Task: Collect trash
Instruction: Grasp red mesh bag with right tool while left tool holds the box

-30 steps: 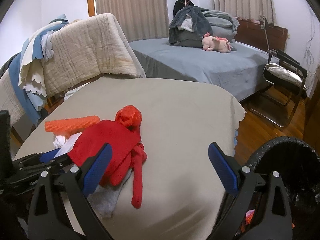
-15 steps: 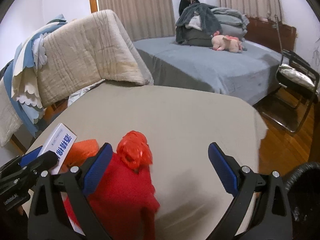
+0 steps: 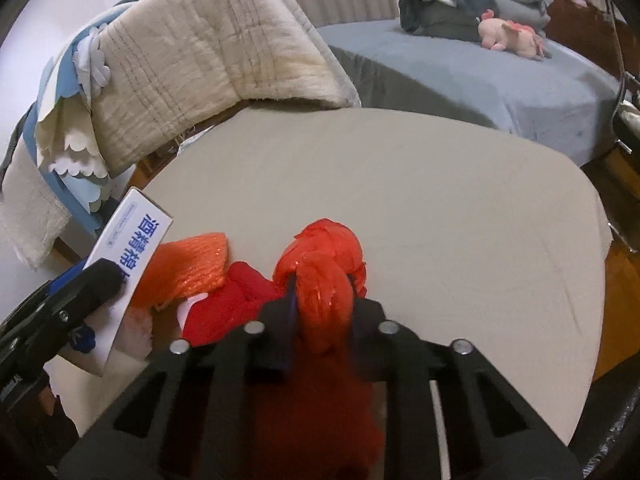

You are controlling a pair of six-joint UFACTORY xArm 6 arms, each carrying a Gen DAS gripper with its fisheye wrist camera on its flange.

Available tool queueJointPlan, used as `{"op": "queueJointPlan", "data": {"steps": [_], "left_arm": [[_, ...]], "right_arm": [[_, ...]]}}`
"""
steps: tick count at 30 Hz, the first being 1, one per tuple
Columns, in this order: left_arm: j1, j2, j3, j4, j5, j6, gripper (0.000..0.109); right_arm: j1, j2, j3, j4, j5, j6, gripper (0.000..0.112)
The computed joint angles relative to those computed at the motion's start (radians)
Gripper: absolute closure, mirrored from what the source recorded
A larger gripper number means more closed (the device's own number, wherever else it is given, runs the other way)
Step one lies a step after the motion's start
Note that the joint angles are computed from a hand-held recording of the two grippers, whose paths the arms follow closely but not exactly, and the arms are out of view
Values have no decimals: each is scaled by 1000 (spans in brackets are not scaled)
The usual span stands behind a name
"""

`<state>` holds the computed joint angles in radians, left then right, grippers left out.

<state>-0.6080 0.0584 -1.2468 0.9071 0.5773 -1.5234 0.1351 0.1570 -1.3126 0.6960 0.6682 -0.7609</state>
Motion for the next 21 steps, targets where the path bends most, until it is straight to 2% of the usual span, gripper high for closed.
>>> {"op": "queueJointPlan", "data": {"steps": [10, 21], "left_arm": [[-55, 10, -81, 34, 94, 29, 53], [-164, 37, -211, 51, 171, 92, 53]], "right_arm": [[-34, -142, 74, 86, -61, -81, 95], [-153, -342, 177, 164, -14, -140, 95]]}}
